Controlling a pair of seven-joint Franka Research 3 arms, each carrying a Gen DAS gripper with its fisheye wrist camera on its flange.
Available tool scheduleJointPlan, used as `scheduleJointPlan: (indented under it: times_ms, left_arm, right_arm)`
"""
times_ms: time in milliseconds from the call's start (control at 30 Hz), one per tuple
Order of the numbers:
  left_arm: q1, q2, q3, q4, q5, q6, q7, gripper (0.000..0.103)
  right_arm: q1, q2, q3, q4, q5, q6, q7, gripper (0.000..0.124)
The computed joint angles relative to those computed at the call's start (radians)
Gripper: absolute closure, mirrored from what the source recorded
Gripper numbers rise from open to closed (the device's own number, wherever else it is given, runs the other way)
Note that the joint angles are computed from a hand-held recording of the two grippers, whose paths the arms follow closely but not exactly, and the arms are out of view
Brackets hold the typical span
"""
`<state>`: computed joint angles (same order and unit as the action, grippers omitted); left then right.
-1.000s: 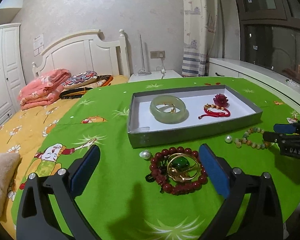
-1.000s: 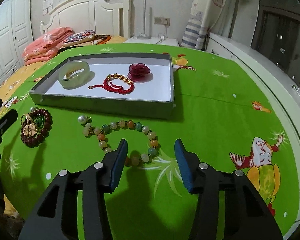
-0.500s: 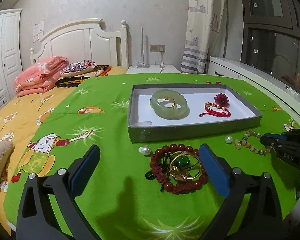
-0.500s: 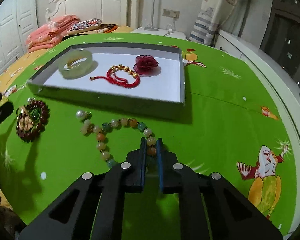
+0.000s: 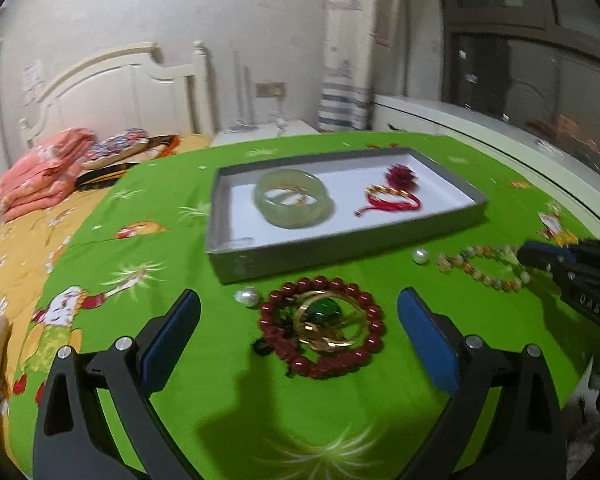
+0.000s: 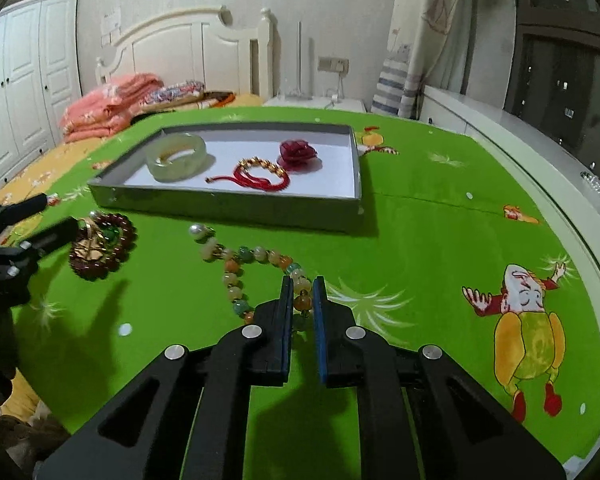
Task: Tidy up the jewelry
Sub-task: 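Move right tool to stone bead bracelet while left tool moves to dark red beads, then lift stone bead bracelet with right tool while left tool grasps dark red bead bracelet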
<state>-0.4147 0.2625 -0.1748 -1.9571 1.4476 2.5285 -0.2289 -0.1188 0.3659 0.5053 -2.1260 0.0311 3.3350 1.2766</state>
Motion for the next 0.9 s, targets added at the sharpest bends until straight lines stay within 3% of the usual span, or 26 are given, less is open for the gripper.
scheduleJointPlan:
  times_ms: [100, 233, 400, 500, 633, 900]
  left_arm:
    - [0.0, 0.014, -0.001, 0.013, -0.009, 0.015, 0.037, 0.018]
    - [0.006, 0.042, -0.001, 0.04, -0.085, 0.04, 0.142, 0.044]
    - [-0.009, 0.051, 0.013, 0.049, -0.131, 0.029, 0.18, 0.045]
    - [-0.005, 0.066, 0.015, 0.063, -0.184, 0.035, 0.236, 0.065]
    - [-0.031, 0.064, 0.032, 0.062, -0.152, 0.013, 0.214, 0.065]
    - [-0.045, 0.01, 0.027, 0.003, 0.055, -0.029, -0.021, 0.065]
  right_arm:
    - [-0.035, -0.014, 0.033, -0.037, -0.033, 0.051, 0.018, 0.113]
    - [-0.071, -0.022, 0.058, -0.053, -0.106, 0.064, 0.074, 0.113]
    - [-0.081, -0.02, 0.053, -0.055, -0.178, 0.064, 0.136, 0.113]
    - [-0.082, -0.02, 0.047, -0.06, -0.212, 0.064, 0.164, 0.113]
    - [-0.081, -0.023, 0.039, -0.071, -0.247, 0.085, 0.198, 0.113]
    - [-0.134, -0.028, 0.064, -0.098, -0.385, 0.177, 0.352, 0.113]
